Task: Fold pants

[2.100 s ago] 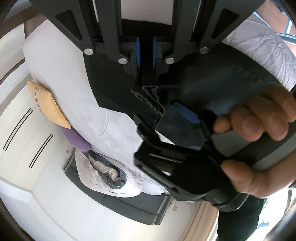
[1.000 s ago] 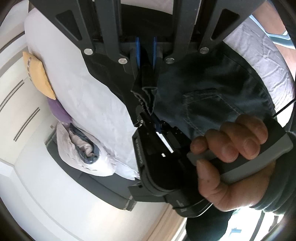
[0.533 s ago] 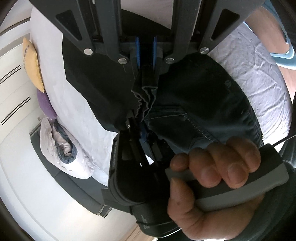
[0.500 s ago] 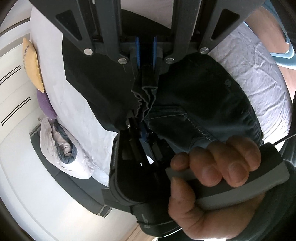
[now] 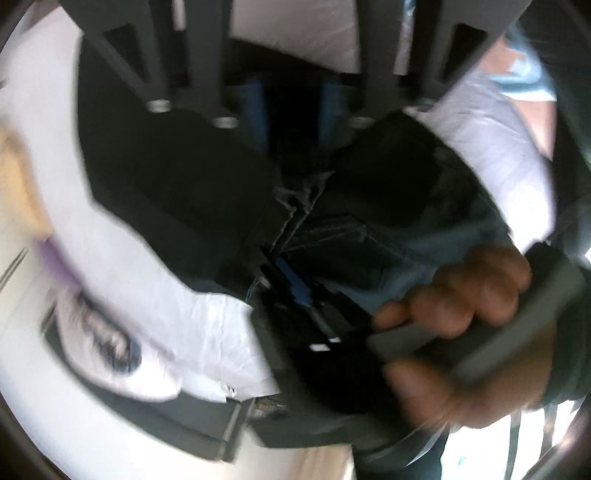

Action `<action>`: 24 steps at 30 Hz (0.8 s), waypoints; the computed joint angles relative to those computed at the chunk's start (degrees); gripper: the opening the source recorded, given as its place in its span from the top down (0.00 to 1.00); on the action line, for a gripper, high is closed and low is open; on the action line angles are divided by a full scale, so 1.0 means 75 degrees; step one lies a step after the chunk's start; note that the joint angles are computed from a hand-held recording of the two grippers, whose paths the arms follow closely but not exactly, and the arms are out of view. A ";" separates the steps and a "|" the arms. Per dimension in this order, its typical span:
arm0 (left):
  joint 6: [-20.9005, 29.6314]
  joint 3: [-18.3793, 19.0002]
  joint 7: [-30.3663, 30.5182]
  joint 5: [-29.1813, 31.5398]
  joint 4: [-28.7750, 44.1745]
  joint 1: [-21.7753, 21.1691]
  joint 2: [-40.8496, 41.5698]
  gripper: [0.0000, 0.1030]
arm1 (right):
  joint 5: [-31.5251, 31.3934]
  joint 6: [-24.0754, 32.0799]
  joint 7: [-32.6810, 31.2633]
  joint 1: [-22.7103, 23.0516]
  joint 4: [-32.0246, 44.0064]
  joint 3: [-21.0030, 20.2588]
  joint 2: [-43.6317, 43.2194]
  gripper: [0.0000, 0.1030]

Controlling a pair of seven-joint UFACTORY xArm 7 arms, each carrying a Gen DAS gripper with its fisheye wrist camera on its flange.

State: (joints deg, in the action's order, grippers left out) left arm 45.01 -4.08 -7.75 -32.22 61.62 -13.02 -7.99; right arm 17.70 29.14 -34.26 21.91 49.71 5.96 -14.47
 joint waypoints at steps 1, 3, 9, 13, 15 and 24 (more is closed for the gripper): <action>0.0057 -0.0049 -0.0311 0.0465 0.0014 0.0073 -0.0125 0.88 | 0.0689 0.0398 -0.0441 0.0157 0.0131 -0.0371 -0.0056 0.40; -0.0041 -0.0114 -0.0681 0.1011 -0.0012 0.0136 -0.0381 0.88 | 0.1775 0.1276 -0.1210 0.0177 0.0410 -0.0932 -0.0160 0.41; -0.0921 -0.0399 -0.0654 0.1269 0.0316 -0.0352 -0.0260 0.88 | 0.4325 0.4549 -0.1764 -0.0873 0.2706 -0.2407 0.1327 0.41; -0.0915 -0.0770 -0.1188 0.1905 0.0748 -0.0701 0.0535 0.88 | 0.6167 0.7119 -0.1378 -0.2062 0.5262 -0.2748 0.3742 0.41; -0.0711 -0.0799 -0.1504 0.2027 0.0830 -0.0788 0.0864 0.88 | 0.6526 0.7830 -0.0831 -0.2571 0.6608 -0.2552 0.5000 0.41; -0.0931 -0.0790 -0.1615 0.2036 0.0632 -0.0901 0.1073 0.88 | 0.6263 0.9097 0.1200 -0.3558 1.1185 -0.1364 0.8733 0.44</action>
State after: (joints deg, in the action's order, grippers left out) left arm 38.03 -10.01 -19.86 -16.95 66.36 -19.77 0.05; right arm 64.67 97.37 -25.26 -4.77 133.60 -4.27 51.02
